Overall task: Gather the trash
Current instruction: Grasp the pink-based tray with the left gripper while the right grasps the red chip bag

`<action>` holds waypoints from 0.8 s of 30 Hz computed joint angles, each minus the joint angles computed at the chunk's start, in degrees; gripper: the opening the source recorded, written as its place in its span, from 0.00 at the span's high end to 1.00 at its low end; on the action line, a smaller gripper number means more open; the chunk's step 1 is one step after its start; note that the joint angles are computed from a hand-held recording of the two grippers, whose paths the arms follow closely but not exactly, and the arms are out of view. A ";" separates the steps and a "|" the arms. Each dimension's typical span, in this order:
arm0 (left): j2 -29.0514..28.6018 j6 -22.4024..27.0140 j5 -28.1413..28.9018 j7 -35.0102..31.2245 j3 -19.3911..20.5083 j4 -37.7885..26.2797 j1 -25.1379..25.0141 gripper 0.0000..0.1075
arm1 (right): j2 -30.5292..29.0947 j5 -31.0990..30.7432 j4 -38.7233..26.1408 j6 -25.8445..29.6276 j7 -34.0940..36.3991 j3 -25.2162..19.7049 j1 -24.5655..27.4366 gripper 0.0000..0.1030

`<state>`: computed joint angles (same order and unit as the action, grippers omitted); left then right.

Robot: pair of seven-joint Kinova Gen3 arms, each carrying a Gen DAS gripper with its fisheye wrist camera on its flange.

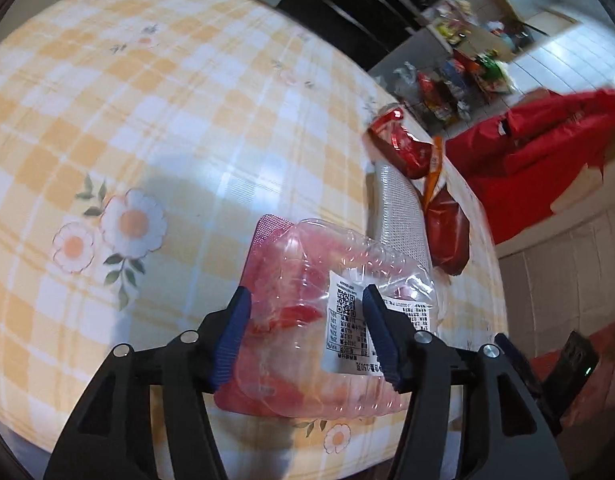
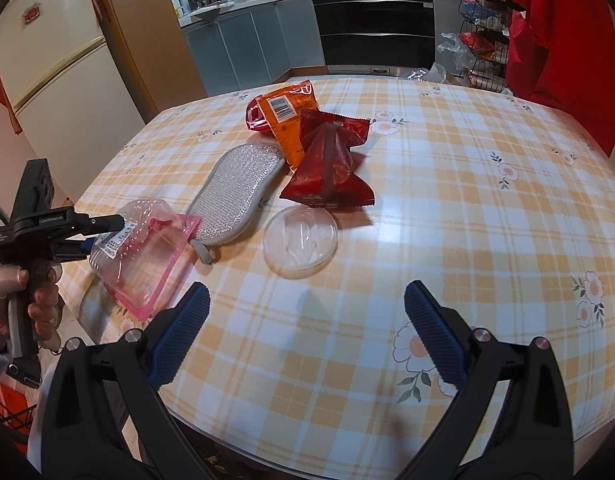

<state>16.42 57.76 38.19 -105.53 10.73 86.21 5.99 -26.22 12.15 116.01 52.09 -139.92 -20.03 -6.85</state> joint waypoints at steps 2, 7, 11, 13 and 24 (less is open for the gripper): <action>-0.56 -1.17 1.86 -2.70 1.64 1.33 -1.63 0.69 | 0.23 -0.15 0.03 0.29 0.25 0.40 0.03 0.06; -2.93 -1.59 3.20 -4.49 -0.09 2.87 -0.24 0.79 | 0.49 -0.15 0.19 -0.54 0.66 1.18 0.12 0.06; -5.41 -2.44 6.92 -6.97 -0.44 4.74 -1.49 0.79 | 1.32 0.51 -0.08 -0.94 1.77 1.50 0.11 0.06; -6.48 -2.87 8.83 -7.26 -1.13 5.73 -1.97 0.79 | 2.13 1.09 -0.51 -1.30 2.86 2.13 0.01 0.06; -11.04 -6.67 10.91 -6.64 -3.79 7.70 -1.99 0.79 | 15.65 1.00 -6.83 -8.96 14.47 12.65 -0.11 0.12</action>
<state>5.39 51.10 49.11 -112.17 6.95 93.91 4.00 -10.57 13.16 109.18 43.13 -125.45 -7.39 -6.95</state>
